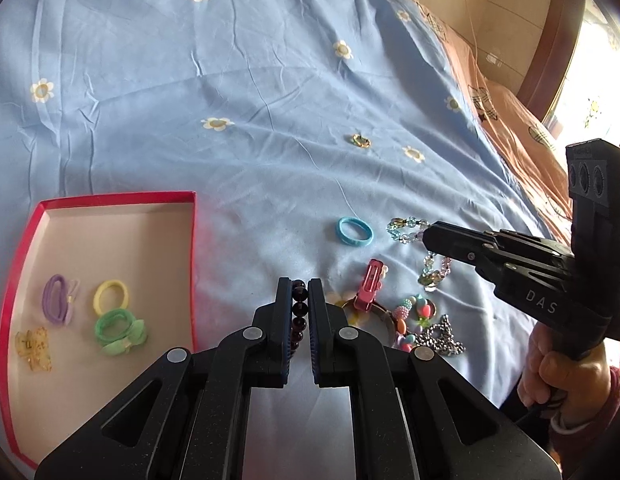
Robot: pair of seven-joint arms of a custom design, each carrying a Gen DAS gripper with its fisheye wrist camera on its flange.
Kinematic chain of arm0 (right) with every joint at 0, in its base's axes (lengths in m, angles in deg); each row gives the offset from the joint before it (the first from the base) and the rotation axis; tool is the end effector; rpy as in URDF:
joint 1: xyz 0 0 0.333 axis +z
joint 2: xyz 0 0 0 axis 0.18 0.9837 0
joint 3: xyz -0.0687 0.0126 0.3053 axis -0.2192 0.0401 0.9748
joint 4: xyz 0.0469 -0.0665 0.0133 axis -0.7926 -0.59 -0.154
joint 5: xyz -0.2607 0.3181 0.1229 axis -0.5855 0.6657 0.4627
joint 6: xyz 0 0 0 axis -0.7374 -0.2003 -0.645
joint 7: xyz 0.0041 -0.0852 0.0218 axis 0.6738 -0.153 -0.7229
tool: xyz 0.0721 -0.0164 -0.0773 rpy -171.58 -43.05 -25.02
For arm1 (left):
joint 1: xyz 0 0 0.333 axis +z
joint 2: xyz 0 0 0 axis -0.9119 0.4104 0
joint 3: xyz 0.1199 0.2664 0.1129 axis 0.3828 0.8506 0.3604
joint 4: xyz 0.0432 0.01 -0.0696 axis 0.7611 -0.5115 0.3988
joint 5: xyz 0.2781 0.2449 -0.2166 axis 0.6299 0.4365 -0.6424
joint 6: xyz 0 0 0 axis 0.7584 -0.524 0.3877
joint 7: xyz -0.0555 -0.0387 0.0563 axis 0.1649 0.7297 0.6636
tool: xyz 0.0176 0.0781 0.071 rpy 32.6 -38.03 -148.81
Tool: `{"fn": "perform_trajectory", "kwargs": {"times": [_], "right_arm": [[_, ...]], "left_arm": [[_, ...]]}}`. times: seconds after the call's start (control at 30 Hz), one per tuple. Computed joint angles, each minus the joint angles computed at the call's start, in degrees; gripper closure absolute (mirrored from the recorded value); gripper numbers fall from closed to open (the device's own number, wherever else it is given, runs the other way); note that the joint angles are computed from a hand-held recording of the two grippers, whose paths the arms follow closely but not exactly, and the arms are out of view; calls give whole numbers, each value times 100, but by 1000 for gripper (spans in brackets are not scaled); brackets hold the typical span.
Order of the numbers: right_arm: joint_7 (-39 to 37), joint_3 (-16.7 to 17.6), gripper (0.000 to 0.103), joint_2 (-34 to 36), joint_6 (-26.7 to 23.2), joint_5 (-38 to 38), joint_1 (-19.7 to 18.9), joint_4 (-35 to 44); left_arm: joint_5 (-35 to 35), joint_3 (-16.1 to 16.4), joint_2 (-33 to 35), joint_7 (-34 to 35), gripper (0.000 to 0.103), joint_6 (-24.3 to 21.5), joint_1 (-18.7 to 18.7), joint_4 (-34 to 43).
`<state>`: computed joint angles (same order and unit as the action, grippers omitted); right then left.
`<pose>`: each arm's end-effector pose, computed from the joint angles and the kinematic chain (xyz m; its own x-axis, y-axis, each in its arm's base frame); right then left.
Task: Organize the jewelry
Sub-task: 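Grasp the black bead bracelet with the left tool while the right tool grasps the crystal bracelet, then lower both bracelets into the red box and open both tools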
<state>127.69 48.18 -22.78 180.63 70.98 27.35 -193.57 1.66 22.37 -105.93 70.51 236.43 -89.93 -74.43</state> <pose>0.4193 0.1607 0.5798 0.4614 -0.8482 -0.2603 -0.6994 -0.1672 -0.6949 0.3922 -0.2050 0.5816 -0.1706 -0.9673 0.1876 -0.7689 0.0116 -0.6392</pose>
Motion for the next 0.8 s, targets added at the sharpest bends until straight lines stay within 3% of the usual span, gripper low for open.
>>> {"fn": "perform_trajectory", "kwargs": {"times": [0.43, 0.8], "right_arm": [[-217, 96, 96, 43, -53, 322, 497, 145], [-437, 220, 96, 437, -95, 649, 943, 475]], "left_arm": [[278, 75, -1269, -504, 97, -227, 211, -661], [490, 283, -1955, -742, 97, -553, 487, -1034]]}}
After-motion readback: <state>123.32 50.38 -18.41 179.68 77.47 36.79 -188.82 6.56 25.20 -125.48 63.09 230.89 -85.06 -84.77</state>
